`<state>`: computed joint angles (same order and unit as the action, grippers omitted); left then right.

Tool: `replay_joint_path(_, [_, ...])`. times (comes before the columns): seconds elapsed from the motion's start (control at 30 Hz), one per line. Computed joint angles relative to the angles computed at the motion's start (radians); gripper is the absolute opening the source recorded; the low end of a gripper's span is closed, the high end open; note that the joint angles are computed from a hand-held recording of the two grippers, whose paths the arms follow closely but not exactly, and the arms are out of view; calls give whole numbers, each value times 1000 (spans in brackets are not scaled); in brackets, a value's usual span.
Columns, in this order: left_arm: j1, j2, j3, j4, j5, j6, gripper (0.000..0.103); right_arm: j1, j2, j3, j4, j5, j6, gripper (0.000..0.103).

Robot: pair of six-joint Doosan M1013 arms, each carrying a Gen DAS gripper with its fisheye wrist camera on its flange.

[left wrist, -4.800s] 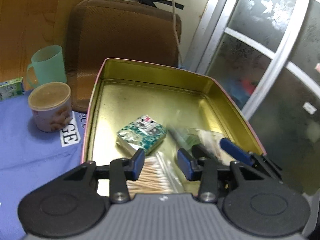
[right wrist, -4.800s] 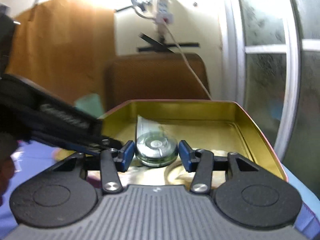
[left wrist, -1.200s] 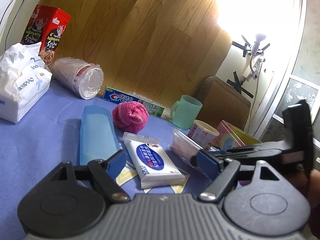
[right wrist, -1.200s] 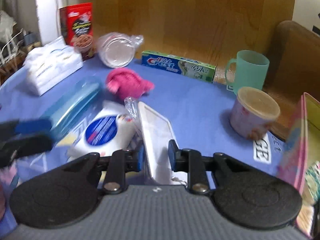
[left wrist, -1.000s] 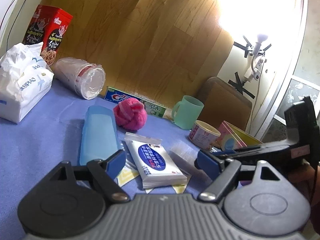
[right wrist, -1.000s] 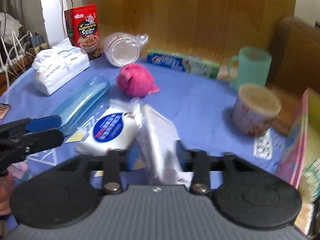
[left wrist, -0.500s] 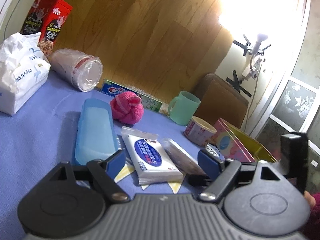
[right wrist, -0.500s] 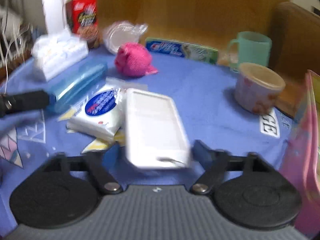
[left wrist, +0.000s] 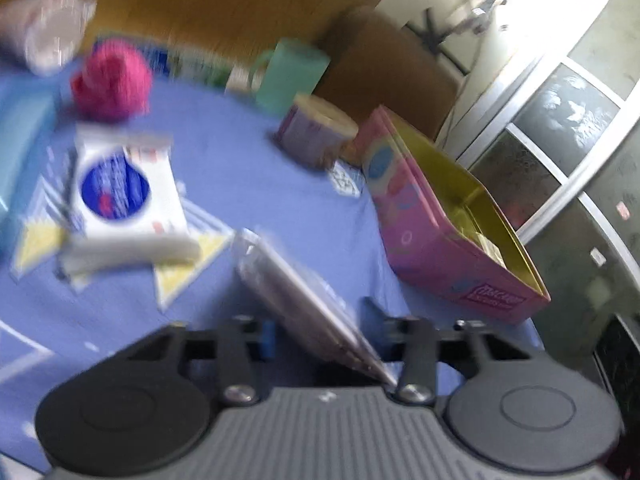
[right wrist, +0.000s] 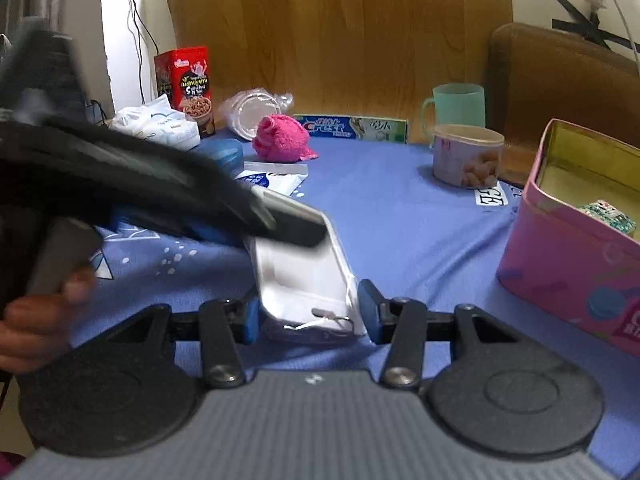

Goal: Organize soft objects
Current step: 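Lower the white package into the pink tin and release it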

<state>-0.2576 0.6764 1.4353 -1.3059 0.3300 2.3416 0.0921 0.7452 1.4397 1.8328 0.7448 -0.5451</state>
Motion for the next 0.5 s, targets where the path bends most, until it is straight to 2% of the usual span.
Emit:
replay_joint_path(0.07, [-6,-6,-3,-54,-9,55,33,-7,0,7,36,13,-45,49])
replay_joint_path(0.1, [-13,-14,-3,-95,-24,122,33,-12,-2,18,82,30,-93,49])
replay_joint_path(0.17, [-25,-24,-13,-206,-33,286,33,-22,-8,43,201,81,-198,48])
replay_joint_path(0.23, [-36,-18,-53,-255,-10,382,33,-31,-14,66,343,125,-321,43])
replay_joint_path(0.27, [-41,-14,-76,-244,8,397,33,-34,-16,76,423,141,-389,36])
replay_joint_path(0.37, [-72,33,-191,-112,44,350,33,-41,-14,88,642,150,-544,34])
replay_joint_path(0.43, [-100,72,-266,-23,43,321,33,-43,-7,74,767,97,-611,34])
replay_joint_path(0.5, [-123,119,-352,143,31,199,37,-42,10,44,903,38,-701,34])
